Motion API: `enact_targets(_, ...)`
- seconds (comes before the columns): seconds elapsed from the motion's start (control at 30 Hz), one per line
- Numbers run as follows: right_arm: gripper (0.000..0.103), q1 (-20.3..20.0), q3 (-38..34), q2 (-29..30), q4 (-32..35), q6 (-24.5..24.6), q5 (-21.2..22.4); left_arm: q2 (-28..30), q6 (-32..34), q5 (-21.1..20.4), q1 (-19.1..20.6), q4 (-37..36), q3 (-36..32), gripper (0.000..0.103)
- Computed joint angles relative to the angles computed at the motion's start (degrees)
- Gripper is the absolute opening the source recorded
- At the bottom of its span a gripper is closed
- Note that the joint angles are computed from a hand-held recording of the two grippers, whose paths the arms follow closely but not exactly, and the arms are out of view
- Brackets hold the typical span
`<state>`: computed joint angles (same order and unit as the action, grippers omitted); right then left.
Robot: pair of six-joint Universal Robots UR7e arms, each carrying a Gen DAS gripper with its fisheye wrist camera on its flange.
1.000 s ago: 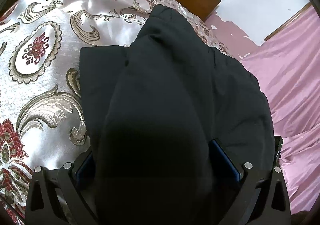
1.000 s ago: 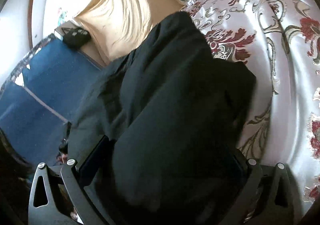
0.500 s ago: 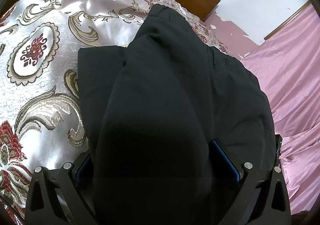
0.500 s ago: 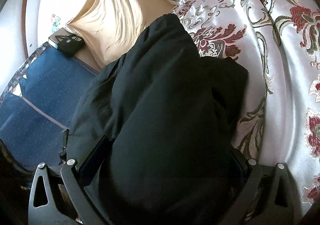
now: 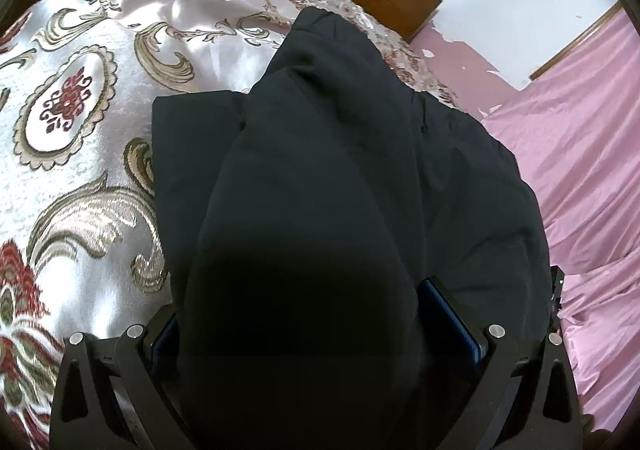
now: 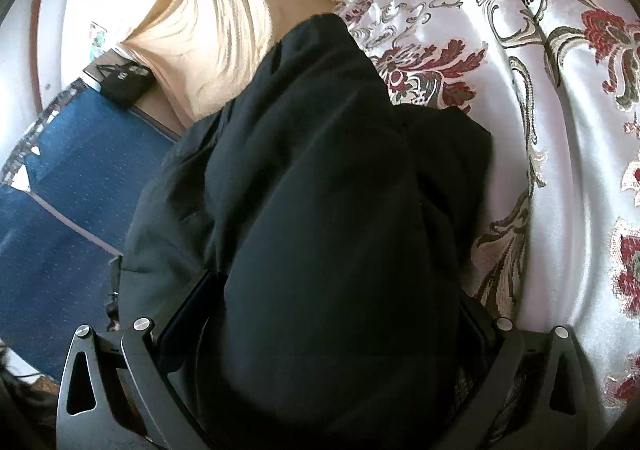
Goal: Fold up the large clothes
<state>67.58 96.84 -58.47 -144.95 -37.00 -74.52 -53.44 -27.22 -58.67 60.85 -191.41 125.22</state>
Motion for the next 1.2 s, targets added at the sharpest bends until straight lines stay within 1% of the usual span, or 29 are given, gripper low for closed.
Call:
enact_targets(0.03,0.102,0.61,-0.27,0.08,0.19,0.71,-1.69,-0.15,-1.02,0.89,-0.58,0.77,0.11,0.095)
enact_targets(0.1,0.102,2.64,-0.69,0.27,-0.07,2.76,-6.78,-0.66,-2.22,2.61,-1.85,3.53,-0.09,0.088)
enact_targets(0.13,0.102,3.39,-0.53,0.31,-0.74,3.67,-8.44,-1.09,-3.17,3.33,-2.30,5.82,-0.50,0.082)
enact_targets(0.17,0.102,3.72,-0.49,0.31,-1.17,3.89,-9.20,-1.60,-4.67,3.81,-2.65,8.08,-0.92,0.076)
enact_targets(0.2,0.101,4.14,-0.01,0.16,-2.14,4.08,-9.99,-1.97,-5.63,4.14,-2.91,9.59,-1.22,0.073)
enact_targets(0.23,0.098,4.38,0.67,-0.17,-3.06,4.09,-10.15,-2.40,-6.84,4.84,-3.40,11.38,-1.47,0.066)
enact_targets(0.27,0.091,4.43,1.36,-0.57,-3.89,4.24,-9.86,-2.68,-7.90,5.55,-3.89,12.65,-1.59,0.059)
enact_targets(0.3,0.083,4.29,2.26,-1.17,-4.81,4.76,-9.04,-2.83,-9.25,6.68,-4.68,14.14,-1.82,0.056)
enact_targets(0.33,0.079,4.23,3.03,-1.70,-5.54,5.30,-8.36,-2.88,-10.43,8.32,-5.67,15.93,-2.10,0.050)
enact_targets(0.37,0.071,4.16,3.72,-2.17,-6.32,5.70,-7.84,-2.85,-11.63,10.40,-6.83,18.35,-2.53,0.044)
enact_targets(0.4,0.063,4.09,4.33,-2.58,-6.88,5.93,-7.49,-2.80,-12.51,12.03,-7.74,20.53,-2.98,0.041)
enact_targets(0.43,0.060,4.20,4.98,-3.07,-7.62,6.22,-7.36,-2.64,-13.86,14.26,-9.01,23.88,-3.79,0.037)
enact_targets(0.47,0.054,4.34,5.43,-3.41,-8.16,6.41,-7.50,-2.61,-15.73,16.48,-10.34,27.92,-4.63,0.032)
enact_targets(0.57,0.039,5.25,6.78,-4.98,-9.31,7.13,-8.27,-2.81,-20.37,20.11,-12.84,36.70,-6.82,0.023)
enact_targets(0.6,0.034,5.74,7.32,-5.70,-9.77,7.67,-8.35,-2.91,-21.66,21.01,-13.59,39.27,-7.50,0.022)
enact_targets(0.67,0.028,6.30,7.92,-6.94,-10.00,8.54,-7.99,-3.49,-24.57,22.73,-15.32,44.85,-8.80,0.020)
enact_targets(0.77,0.023,6.59,8.69,-8.74,-9.80,9.06,-5.96,-4.95,-26.83,24.38,-17.68,48.30,-8.43,0.019)
enact_targets(0.83,0.023,6.97,9.11,-10.38,-8.38,9.84,-3.96,-6.06,-27.84,25.02,-19.01,50.25,-8.16,0.018)
enact_targets(0.87,0.023,6.82,9.43,-10.94,-7.82,9.47,-3.43,-6.96,-28.99,25.38,-19.99,52.12,-7.94,0.018)
enact_targets(1.0,0.022,8.04,11.73,-14.89,-5.00,7.98,-2.71,-10.39,-34.71,26.03,-23.63,58.79,-6.73,0.018)
enact_targets(1.2,0.022,7.57,17.87,-22.72,-2.60,3.70,-0.79,-15.63,-44.74,26.10,-29.81,70.12,-4.53,0.018)
